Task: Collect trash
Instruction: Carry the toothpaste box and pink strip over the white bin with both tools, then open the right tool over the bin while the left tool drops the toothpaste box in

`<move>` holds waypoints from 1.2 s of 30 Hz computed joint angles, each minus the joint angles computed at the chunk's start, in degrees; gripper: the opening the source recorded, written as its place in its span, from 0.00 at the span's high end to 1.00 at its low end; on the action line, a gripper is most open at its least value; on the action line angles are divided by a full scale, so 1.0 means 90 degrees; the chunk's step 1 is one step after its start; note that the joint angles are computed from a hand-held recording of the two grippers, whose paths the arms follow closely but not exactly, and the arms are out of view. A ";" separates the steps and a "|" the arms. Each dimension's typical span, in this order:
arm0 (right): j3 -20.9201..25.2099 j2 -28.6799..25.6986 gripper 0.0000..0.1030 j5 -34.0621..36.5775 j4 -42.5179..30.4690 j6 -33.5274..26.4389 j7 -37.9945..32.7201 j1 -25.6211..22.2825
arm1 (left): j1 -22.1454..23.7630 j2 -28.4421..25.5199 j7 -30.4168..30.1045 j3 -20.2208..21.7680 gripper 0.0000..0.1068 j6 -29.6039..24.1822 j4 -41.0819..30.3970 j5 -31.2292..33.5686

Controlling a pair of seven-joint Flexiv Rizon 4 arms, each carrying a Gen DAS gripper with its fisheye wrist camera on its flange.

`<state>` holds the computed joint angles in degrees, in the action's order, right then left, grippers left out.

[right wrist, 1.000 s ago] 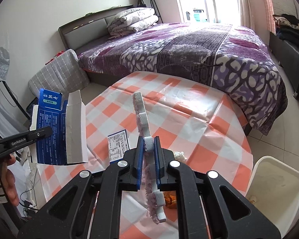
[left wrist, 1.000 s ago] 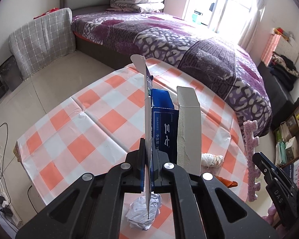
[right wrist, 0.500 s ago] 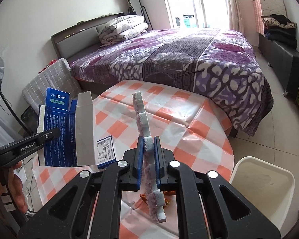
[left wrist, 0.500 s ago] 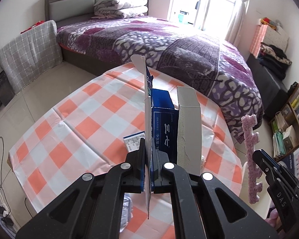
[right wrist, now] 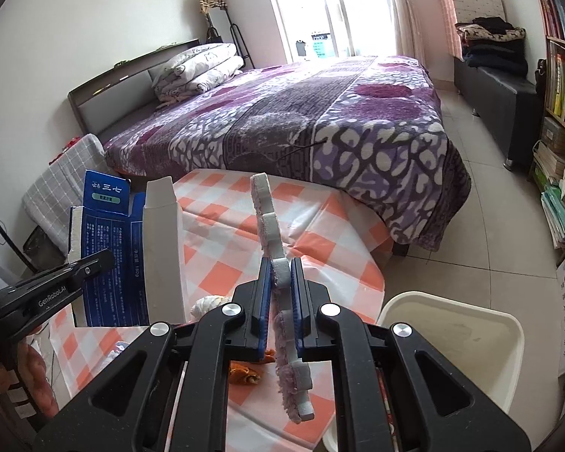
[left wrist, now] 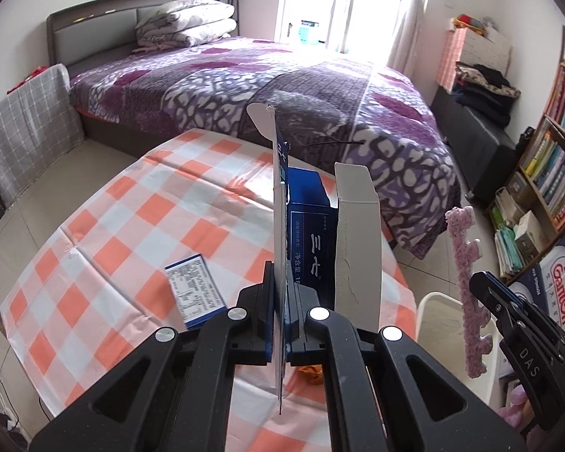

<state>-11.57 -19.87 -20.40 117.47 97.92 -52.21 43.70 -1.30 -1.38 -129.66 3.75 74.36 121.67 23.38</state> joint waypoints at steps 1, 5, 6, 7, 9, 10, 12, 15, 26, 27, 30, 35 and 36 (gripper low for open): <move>0.0035 0.0011 0.91 0.0018 -0.0001 -0.0022 -0.0001 -0.0066 | -0.0025 -0.0026 -0.0005 -0.0035 0.97 -0.0008 -0.0043 0.0022; -0.0089 0.0140 0.91 0.0044 0.0140 -0.0069 0.0118 -0.0142 | -0.0201 -0.0149 -0.0096 -0.0134 0.97 -0.0073 -0.0247 0.0182; -0.0122 0.0177 0.91 0.0044 0.0178 -0.0083 0.0163 -0.0168 | -0.0244 -0.0174 -0.0092 -0.0142 0.97 -0.0074 -0.0278 0.0194; -0.0134 0.0197 0.91 0.0031 0.0202 -0.0089 0.0200 -0.0197 | -0.0298 -0.0213 -0.0087 -0.0164 0.97 -0.0092 -0.0332 0.0212; -0.0164 0.0263 0.91 0.0008 0.0271 -0.0134 0.0291 -0.0276 | -0.0410 -0.0279 -0.0133 -0.0176 0.97 -0.0133 -0.0438 0.0296; -0.0146 0.0283 0.91 -0.0018 0.0284 -0.0161 0.0334 -0.0331 | -0.0467 -0.0309 -0.0155 -0.0181 0.97 -0.0151 -0.0488 0.0337; -0.0122 0.0339 0.91 -0.0075 0.0337 -0.0224 0.0442 -0.0462 | -0.0581 -0.0379 -0.0162 -0.0197 0.97 -0.0182 -0.0587 0.0386; 0.0007 0.0389 0.91 -0.0168 0.0387 -0.0292 0.0595 -0.0736 | -0.0741 -0.0486 -0.0168 -0.0202 0.97 -0.0243 -0.0732 0.0442; -0.0830 0.0609 0.54 -0.0799 0.0781 -0.0135 0.1556 -0.0640 | -0.1301 -0.0923 0.0053 -0.0209 0.97 -0.0303 -0.1188 0.0370; -0.0973 0.0631 0.53 -0.0813 0.0822 -0.0100 0.1608 -0.0566 | -0.1357 -0.0967 0.0059 -0.0201 0.97 -0.0320 -0.1237 0.0371; -0.1050 0.0663 0.53 -0.0733 0.0860 -0.0097 0.1680 -0.0612 | -0.1500 -0.1083 0.0099 -0.0179 0.97 -0.0353 -0.1350 0.0345; -0.1321 0.0745 0.52 -0.0679 0.0976 -0.0014 0.1784 -0.0563 | -0.1718 -0.1246 0.0160 -0.0145 0.97 -0.0421 -0.1533 0.0320; -0.1463 0.0757 0.50 -0.0659 0.1011 0.0028 0.1802 -0.0471 | -0.1765 -0.1284 0.0164 -0.0140 0.97 -0.0442 -0.1579 0.0326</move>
